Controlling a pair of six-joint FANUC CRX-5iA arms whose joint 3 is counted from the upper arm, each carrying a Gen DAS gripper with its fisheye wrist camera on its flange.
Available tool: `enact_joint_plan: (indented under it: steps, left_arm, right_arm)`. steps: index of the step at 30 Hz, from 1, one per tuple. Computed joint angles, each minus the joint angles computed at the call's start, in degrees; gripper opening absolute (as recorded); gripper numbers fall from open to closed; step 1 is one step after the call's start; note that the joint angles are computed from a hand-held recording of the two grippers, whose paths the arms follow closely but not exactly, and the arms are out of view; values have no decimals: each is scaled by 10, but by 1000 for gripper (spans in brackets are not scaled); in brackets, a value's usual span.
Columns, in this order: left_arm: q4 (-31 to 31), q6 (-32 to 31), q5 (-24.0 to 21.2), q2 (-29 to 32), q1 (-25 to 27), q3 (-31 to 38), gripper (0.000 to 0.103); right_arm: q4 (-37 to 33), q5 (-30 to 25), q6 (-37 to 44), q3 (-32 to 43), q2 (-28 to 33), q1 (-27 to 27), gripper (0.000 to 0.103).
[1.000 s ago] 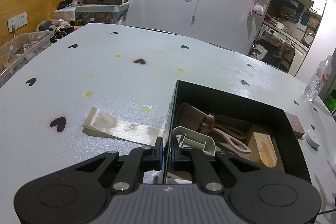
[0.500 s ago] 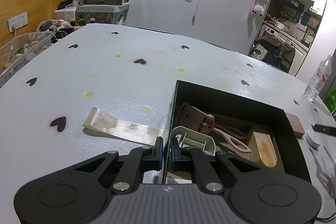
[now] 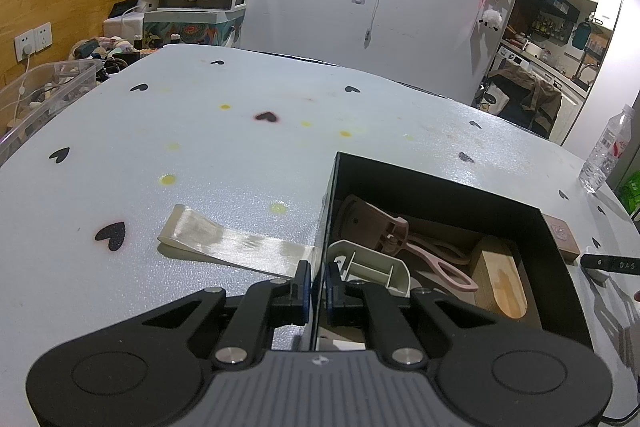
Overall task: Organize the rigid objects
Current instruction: 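Grasp the white tape measure with the right gripper, then carry the tape measure with the right gripper and lower it into the box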
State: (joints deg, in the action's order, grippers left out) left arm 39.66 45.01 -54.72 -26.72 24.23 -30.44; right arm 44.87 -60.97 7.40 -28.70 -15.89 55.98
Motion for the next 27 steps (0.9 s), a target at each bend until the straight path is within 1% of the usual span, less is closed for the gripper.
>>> enact_joint_plan:
  steps: [1,2,17,20,25,27]
  left_arm:
    - [1,-2,-1,0,2,0,7]
    - [0,0,0,0,0,0,7]
    - [0,1,0,0,0,0,7]
    - [0,0,0,0,0,0,7]
    - [-3,4,1,-3,-4,0,7]
    - [-3,7,2,-3,-6,-1,7]
  right_arm:
    - [2,0,2,0,1,0,56]
    - [3,-1,4,1,1,0,54]
    - [6,-2,20,-1,0,2,53]
    - [21,3,8,-7,-9,7,53]
    - [65,9,-23,-6,-22,21,53]
    - [81,26,-23,-1,-26,28,53]
